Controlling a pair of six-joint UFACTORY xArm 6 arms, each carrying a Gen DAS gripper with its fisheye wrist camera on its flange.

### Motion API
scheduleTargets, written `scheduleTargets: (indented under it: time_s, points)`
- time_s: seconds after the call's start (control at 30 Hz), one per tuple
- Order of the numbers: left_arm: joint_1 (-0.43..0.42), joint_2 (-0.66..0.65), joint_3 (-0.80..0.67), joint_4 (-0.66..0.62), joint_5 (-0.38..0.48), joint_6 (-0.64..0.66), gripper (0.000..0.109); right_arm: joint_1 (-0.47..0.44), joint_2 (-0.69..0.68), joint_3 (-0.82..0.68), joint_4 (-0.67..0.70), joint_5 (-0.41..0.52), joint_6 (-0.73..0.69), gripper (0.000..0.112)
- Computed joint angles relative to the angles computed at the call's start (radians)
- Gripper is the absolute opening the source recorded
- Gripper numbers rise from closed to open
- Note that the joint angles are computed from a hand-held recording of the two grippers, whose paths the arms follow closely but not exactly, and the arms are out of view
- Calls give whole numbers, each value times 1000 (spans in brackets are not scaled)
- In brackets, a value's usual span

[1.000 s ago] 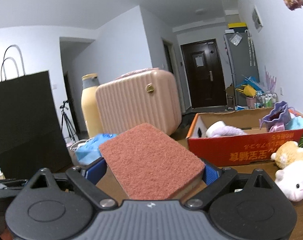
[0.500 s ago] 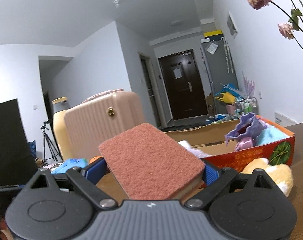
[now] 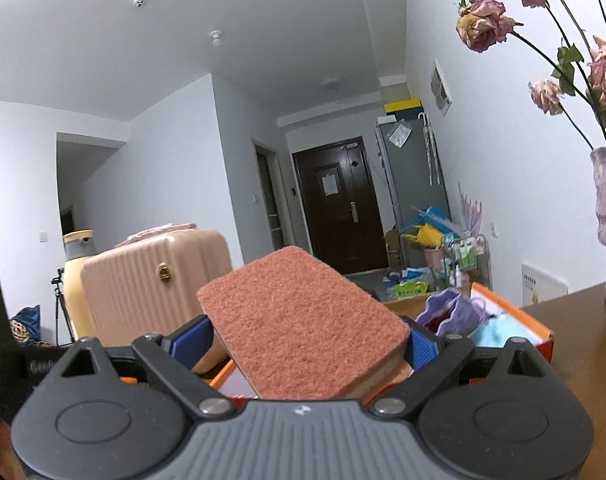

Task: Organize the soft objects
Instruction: 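Carry the wedge sponge and scouring sponge with both grippers over the box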

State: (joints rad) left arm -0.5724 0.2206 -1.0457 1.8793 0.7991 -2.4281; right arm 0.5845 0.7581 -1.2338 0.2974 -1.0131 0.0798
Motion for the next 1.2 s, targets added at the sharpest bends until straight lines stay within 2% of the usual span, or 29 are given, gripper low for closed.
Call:
scheduleTargets:
  time_s: [0.3, 0.67, 0.8, 0.9, 1.0, 1.13, 1.2]
  points:
    - [24, 143, -196, 44, -54, 8, 37, -49, 56, -105, -8, 19, -50, 96]
    - [56, 320, -442, 33, -110, 93, 37, -110, 93, -226, -54, 87, -79, 97]
    - [67, 407, -561, -27, -126, 159, 38, -113, 117, -302, -22, 165, -145, 97]
    - [77, 481, -655, -111, -154, 228, 38, -107, 159, -390, 53, 231, -243, 97]
    - [78, 529, -711, -150, -141, 267, 38, -119, 172, -429, 53, 312, -236, 97]
    - [77, 571, -759, -183, -129, 313, 37, -99, 208, -502, 179, 402, -366, 97]
    - [82, 586, -777, -198, -135, 329, 37, -97, 213, -521, 211, 438, -385, 97]
